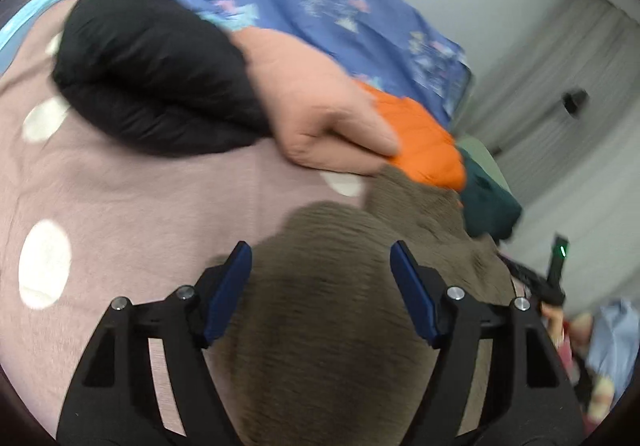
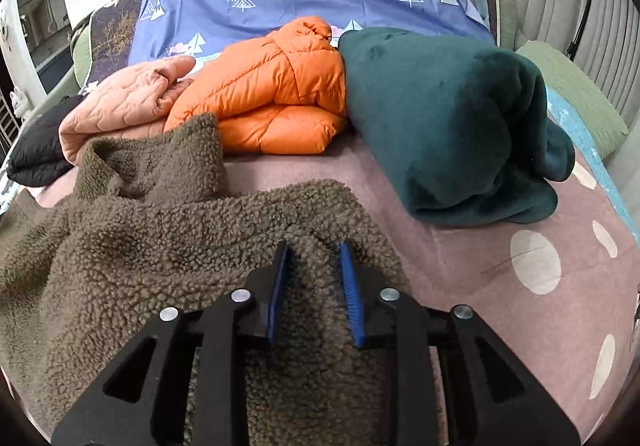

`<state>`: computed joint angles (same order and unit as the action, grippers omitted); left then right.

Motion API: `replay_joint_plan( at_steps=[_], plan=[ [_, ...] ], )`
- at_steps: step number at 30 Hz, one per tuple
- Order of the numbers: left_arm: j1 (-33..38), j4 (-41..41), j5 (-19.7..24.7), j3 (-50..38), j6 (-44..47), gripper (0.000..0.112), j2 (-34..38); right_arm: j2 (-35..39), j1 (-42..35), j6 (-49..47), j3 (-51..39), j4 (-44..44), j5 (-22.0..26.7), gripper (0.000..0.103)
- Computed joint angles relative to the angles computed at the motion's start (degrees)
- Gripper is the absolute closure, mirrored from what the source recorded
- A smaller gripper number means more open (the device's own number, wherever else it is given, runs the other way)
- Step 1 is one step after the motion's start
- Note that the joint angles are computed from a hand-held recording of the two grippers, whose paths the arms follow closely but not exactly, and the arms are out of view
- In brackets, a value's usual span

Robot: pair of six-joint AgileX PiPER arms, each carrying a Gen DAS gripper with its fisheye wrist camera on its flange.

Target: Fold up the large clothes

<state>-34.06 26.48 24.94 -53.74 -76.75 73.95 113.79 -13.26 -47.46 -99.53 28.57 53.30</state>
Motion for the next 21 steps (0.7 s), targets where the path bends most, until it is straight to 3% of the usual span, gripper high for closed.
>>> replay_joint_plan(
  at_steps=[2, 3, 4, 5, 7, 10, 13, 14, 16, 18, 19, 21],
  plan=[
    [-1.32, -1.49, -0.14, -2.65, 4.25, 0.036, 2.34, 1.01, 0.26, 0.91, -0.77, 0.05, 0.75, 0.075],
    [-1.88, -3.48, 2.32, -5.30, 7.30, 0.036, 4.81, 1.09, 0.36, 0.80, -0.67, -0.05, 0.76, 0.079],
    [-2.61, -4.45, 7.08, -9.08, 9.32, 0.059, 9.03, 0.75, 0.38, 0.20, -0.29, 0.98, 0.52, 0.092],
    [-3.52, -3.92, 12.09, -12.78, 9.05, 0.089, 12.34, -0.24, -0.32, -1.00, 0.70, 3.24, 0.25, 0.093],
    [-5.99, 3.05, 15.39, -14.32, 1.77, 0.099, 13.75, -2.60, -1.57, -3.87, 2.76, 7.97, -1.17, 0.096],
    [-10.86, 17.20, 20.07, -13.44, -10.88, 0.101, 10.33, -5.55, -2.91, -7.19, 4.79, 14.15, -3.55, 0.097],
    [-10.33, 16.67, 25.66, -16.27, -8.07, 0.101, 12.71, -4.62, 0.87, 0.51, 4.10, 2.61, -13.69, 0.103],
    [-9.12, 14.79, 27.52, -17.43, -4.14, 0.100, 15.68, -1.41, 1.98, 4.03, 1.92, -1.79, -13.33, 0.103],
    [-7.15, 10.52, 24.64, -16.34, -1.24, 0.096, 19.22, 4.43, 2.08, 10.11, -2.55, -4.55, -7.20, 0.103],
    [-8.26, 12.98, 23.74, -14.52, -3.90, 0.093, 17.38, 3.63, 0.81, 9.67, -1.98, -3.71, -7.11, 0.103],
    [-8.49, 13.84, 22.61, -13.20, -5.27, 0.086, 14.90, 2.16, 0.23, 9.67, -1.50, -3.30, -7.50, 0.103],
    [-9.43, 14.37, 24.68, -13.85, -5.53, 0.081, 12.87, -0.90, -0.70, 7.75, -0.25, -1.39, -8.21, 0.102]
  ],
)
